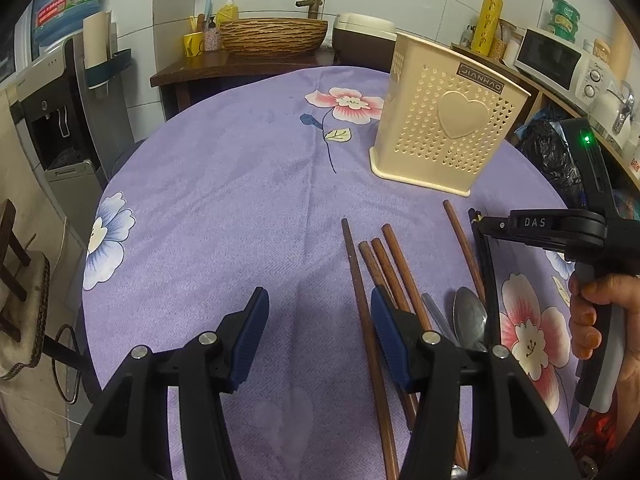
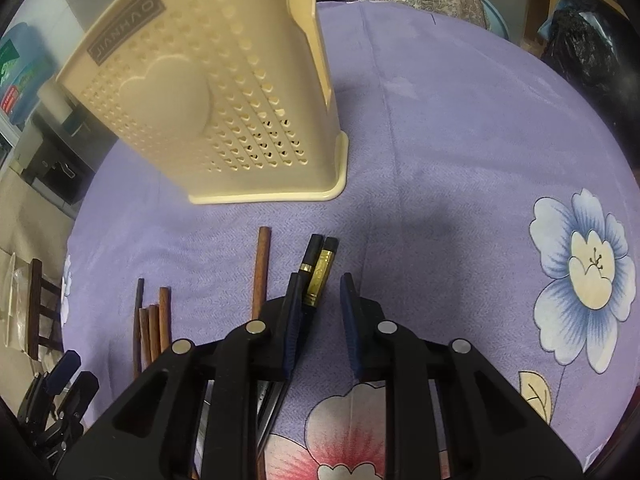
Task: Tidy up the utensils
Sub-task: 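Lower the right gripper onto the black gold-tipped chopsticks and close it, then lift the black chopsticks with the right gripper while the left gripper grasps a brown chopstick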
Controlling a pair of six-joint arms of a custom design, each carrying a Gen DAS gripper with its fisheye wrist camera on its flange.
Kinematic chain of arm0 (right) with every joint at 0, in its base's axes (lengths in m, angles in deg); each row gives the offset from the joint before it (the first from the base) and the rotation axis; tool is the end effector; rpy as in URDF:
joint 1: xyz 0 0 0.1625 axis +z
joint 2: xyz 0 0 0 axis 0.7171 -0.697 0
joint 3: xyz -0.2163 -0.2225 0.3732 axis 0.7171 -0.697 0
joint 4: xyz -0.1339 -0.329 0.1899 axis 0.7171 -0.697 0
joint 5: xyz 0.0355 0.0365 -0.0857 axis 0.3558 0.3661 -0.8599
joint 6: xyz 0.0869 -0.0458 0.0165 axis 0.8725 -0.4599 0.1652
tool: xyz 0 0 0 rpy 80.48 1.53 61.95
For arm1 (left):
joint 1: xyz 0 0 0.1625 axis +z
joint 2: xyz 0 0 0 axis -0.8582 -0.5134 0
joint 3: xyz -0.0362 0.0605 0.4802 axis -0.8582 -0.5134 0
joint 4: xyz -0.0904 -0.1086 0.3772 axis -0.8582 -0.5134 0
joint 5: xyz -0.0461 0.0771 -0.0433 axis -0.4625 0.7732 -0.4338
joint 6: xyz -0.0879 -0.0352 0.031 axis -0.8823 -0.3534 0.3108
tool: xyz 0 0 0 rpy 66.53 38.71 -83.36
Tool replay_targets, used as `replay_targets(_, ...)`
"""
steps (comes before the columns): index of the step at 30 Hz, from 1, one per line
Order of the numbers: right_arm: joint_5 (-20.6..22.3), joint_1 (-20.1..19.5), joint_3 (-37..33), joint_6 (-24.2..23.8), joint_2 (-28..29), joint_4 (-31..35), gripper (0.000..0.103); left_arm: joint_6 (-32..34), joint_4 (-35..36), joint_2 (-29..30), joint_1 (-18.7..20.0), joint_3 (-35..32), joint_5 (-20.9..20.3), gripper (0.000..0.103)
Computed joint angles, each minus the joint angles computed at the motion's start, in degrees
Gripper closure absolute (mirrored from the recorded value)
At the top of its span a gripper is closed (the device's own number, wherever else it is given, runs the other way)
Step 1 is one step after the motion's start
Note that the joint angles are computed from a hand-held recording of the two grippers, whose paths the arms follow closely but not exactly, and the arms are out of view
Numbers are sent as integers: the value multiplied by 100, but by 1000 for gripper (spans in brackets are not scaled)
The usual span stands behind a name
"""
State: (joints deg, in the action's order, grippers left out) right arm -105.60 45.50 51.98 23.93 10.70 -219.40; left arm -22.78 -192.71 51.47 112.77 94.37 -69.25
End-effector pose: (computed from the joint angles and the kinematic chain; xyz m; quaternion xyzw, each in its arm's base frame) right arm 0.0957 -0.8209 0.2584 -0.0260 -0.9125 0.2810 0.2960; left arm -0.3083 -0.7543 0.0864 0.2178 0.8971 -0.2732 0.2703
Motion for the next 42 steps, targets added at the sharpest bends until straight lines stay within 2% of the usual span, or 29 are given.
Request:
replay_targets(4,142,-47,-23,156,-44,158,82,37,104,37,1,-77,29,50)
replay_targets(8,-67,29,-278,167,122,277,82,112,183,120,-5,-197,116,50)
replay_targets(12,-228,52,-161,99,74,297,83,46,266,130,6,-255,128,50)
replay_targets(16,12,-32,-7,247,-53,259,90,112,196,118,-2,-225,139,50)
replay_targets(22,-162,65,-175,313,117,325,90,121,278,179,-16,-335,132,50)
replay_targets(30,-162,72,-115,285,137,100,90,-154,1011,340,45,-839,61,50)
replay_targets(32,-180,72,-110,222,144,43,90,-202,1225,436,72,-1055,-23,52)
replay_targets(34,-174,83,35,216,97,-70,90,-327,1463,528,101,-1241,-41,65)
replay_targets(36,-79,63,86,253,60,-84,90,-538,1816,573,139,-1400,-155,71)
replay_targets(39,72,-2,99,210,3,-68,90,-305,1625,547,71,-1184,-19,71)
replay_targets(42,92,-16,103,204,-11,-73,90,-366,1777,542,73,-1137,47,71)
